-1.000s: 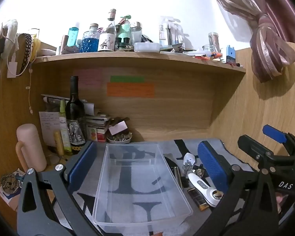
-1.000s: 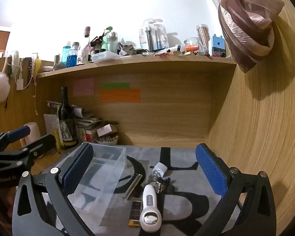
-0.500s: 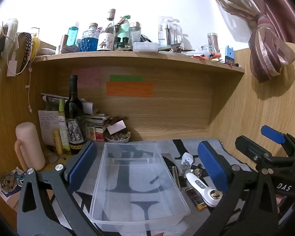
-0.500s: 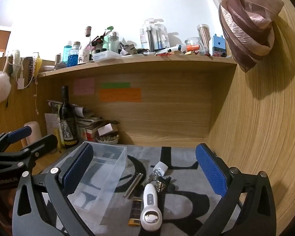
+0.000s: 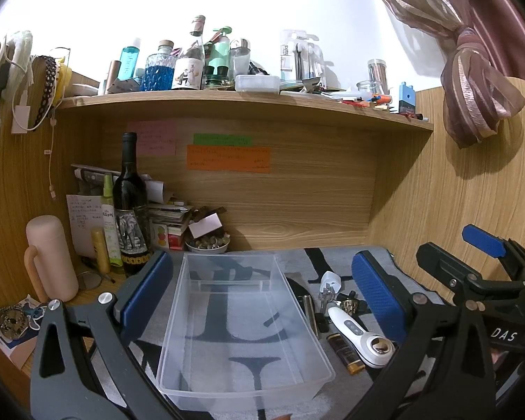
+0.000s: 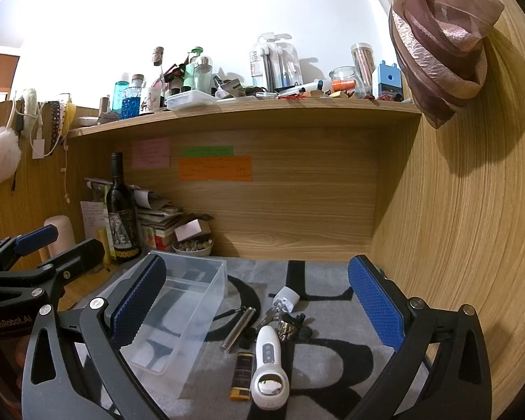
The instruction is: Organize rigid objects
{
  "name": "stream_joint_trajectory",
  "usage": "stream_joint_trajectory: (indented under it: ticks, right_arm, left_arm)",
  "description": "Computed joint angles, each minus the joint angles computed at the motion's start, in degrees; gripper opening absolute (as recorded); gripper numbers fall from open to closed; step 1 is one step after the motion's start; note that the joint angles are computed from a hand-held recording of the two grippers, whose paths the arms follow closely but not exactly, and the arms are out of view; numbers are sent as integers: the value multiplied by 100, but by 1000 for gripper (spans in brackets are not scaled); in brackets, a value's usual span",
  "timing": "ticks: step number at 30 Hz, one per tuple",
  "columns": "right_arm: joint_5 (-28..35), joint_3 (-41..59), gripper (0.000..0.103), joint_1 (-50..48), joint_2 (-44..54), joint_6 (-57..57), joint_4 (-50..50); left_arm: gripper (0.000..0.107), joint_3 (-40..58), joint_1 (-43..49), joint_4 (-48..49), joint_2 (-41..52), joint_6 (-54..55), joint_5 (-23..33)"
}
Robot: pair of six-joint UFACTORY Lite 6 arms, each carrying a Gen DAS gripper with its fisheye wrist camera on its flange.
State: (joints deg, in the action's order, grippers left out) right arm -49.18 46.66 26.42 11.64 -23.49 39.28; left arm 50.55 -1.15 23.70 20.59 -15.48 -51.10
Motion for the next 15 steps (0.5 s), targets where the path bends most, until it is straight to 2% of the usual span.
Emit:
stream_joint_trajectory:
  ticks: [15]
  right_arm:
    - [-60,-92,103,118,-33,28,74]
  left_arm:
    - [103,44,64,158,28,-147,27]
